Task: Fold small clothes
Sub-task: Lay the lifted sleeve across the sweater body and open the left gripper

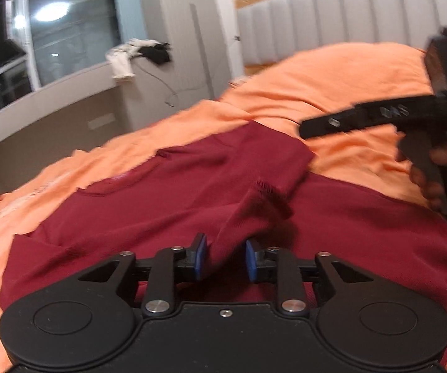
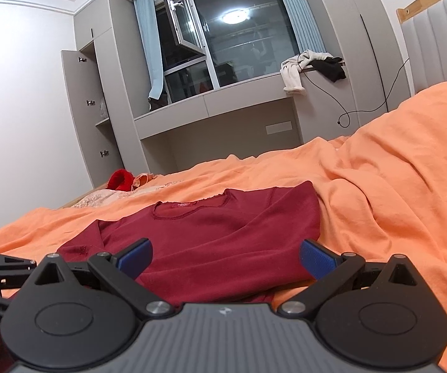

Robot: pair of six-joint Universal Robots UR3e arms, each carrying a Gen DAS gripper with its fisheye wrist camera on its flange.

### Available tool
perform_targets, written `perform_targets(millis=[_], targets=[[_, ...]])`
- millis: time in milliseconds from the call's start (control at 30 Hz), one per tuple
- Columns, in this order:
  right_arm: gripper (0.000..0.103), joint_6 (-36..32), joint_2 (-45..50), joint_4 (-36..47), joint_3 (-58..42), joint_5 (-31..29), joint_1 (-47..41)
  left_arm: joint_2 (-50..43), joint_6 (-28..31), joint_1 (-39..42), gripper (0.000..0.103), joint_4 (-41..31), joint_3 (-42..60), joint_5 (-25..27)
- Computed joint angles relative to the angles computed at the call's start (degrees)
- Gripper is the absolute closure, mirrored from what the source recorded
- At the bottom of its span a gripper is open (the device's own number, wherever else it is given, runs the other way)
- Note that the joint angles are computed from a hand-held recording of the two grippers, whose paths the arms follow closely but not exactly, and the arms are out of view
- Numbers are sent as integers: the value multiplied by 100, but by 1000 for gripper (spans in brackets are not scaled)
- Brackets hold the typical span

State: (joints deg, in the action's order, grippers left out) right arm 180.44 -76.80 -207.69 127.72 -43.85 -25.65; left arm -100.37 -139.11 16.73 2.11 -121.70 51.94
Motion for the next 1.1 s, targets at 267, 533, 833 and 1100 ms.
perform_targets(millis=[267, 533, 833, 1100], targets=[[0, -898, -182, 1306, -348, -21, 347, 612, 1626, 627, 34, -3270, 382, -1190], [0, -1804, -229, 2310, -640, -462, 910, 708, 860, 1594, 1, -2593, 332, -1704], [0, -1887, -69, 2657, -836, -744, 1100, -422, -1962, 2251, 1, -954, 1382, -689], [0, -1822, -53, 2492, -742, -461, 910, -1606, -3674, 2177, 1, -1600, 2843, 379]])
